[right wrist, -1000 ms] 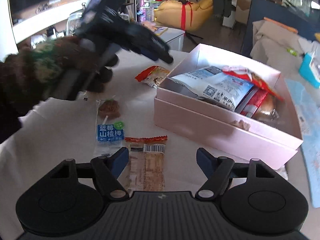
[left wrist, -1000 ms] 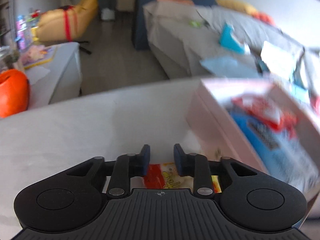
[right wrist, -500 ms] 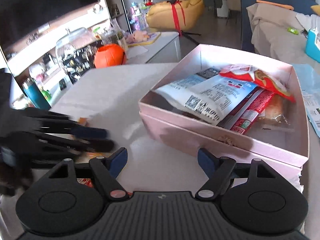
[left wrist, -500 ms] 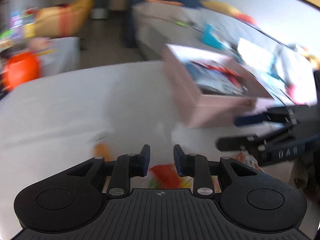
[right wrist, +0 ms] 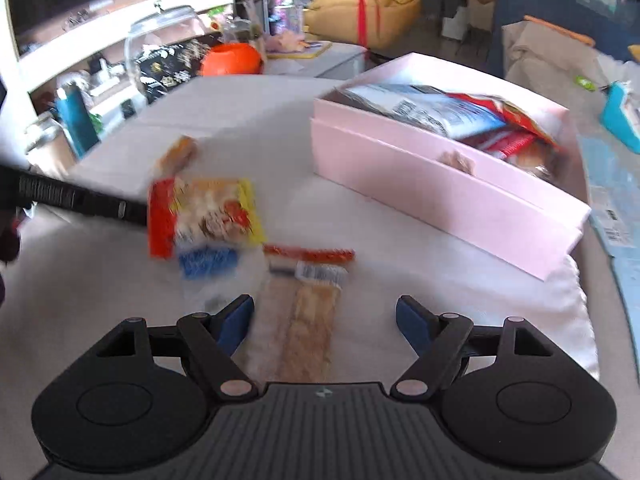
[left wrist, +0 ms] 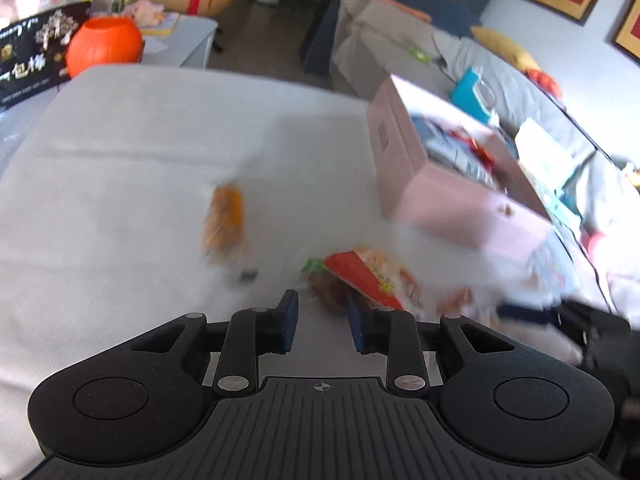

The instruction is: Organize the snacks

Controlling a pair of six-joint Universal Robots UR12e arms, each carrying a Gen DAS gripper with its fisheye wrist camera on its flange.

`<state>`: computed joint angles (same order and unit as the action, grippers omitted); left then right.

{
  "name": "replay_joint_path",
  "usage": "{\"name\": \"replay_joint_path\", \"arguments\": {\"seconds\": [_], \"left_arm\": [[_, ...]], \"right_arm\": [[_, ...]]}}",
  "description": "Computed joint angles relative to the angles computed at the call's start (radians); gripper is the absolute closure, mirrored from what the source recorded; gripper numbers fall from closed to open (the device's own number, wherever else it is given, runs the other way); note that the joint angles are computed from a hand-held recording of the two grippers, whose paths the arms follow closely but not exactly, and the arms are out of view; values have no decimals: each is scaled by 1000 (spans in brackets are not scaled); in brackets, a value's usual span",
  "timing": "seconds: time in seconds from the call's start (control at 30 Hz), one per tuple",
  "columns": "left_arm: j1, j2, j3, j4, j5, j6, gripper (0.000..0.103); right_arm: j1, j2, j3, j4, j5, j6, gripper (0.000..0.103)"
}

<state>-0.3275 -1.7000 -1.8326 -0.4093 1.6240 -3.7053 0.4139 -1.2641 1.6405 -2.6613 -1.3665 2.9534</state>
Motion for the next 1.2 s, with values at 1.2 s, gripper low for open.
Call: {"name": "replay_joint_path", "arguments": {"seconds": [1.2], "left_arm": [[-130, 27, -65, 21, 295, 105, 59]], "right_arm": [[43, 50, -83, -45, 2, 9, 1]]}}
